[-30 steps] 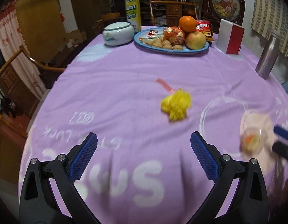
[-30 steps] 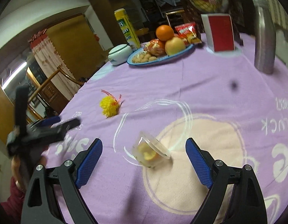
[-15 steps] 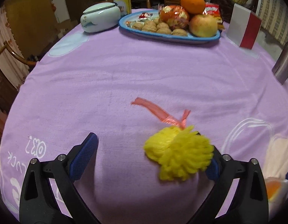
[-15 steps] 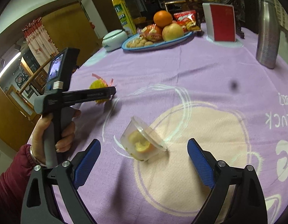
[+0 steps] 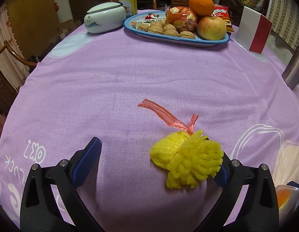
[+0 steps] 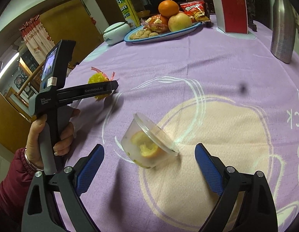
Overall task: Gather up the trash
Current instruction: 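Lower right tool around clear plastic cup while left tool approaches yellow mesh pom-pom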
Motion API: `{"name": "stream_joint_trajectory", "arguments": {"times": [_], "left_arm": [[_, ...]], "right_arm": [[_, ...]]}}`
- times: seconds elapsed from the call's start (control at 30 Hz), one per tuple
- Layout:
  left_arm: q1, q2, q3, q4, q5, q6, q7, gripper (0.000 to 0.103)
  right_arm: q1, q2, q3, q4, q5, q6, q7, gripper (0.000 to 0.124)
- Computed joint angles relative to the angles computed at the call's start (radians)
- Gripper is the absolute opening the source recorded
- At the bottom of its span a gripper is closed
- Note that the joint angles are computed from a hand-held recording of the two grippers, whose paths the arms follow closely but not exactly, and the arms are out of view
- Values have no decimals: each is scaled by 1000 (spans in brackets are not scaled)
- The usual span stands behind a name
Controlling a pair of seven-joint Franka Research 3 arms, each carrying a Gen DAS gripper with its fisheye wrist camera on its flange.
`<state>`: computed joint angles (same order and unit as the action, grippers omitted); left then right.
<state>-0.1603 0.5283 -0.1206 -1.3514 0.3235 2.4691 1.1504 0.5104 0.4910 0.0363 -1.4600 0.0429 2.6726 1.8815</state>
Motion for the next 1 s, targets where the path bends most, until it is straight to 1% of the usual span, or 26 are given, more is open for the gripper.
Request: {"name": "stream_joint_trajectory", "arguments": {"times": [0.2,0.37,0.43,0.47,0.57,0.6,0.7,0.77,0.87,0.97,1.0], "left_arm": [[0,-3,0,-4,0,1,0,97],[0,-3,0,-4,0,1,0,97],[0,-3,0,-4,0,1,0,97],[0,-3,1,-4,0,1,-1,97],[0,-4,1,-5,0,1,-1,97],[0,-5,0,-7,0,2,-1,97],[0,-4,1,-6,0,1,-1,97],[1,-5,0,-7,0,2,-1,97],[0,-4,0,-6,0,1,-1,97],[0,-4,0,-6,0,1,-1,97],[0,-5,0,-6,1,1,-1,97]], "right_arm": [[27,36,-27,54,-52,-17,17,94],[35,60,-40,87,-76,-21,34,94],[27,60,-31,88,-68,-20,27,94],[12,56,-14,81,-47,-12,10,94],[-55,39,76,48,81,30,-99,93],[-61,30,89,32,105,51,-131,93],[-49,4,93,-8,122,119,-209,93],[-51,-5,107,-21,143,141,-267,93],[-49,-6,113,-18,171,131,-317,92],[-85,7,162,5,258,91,-394,91],[-87,6,167,3,278,94,-412,90]]}}
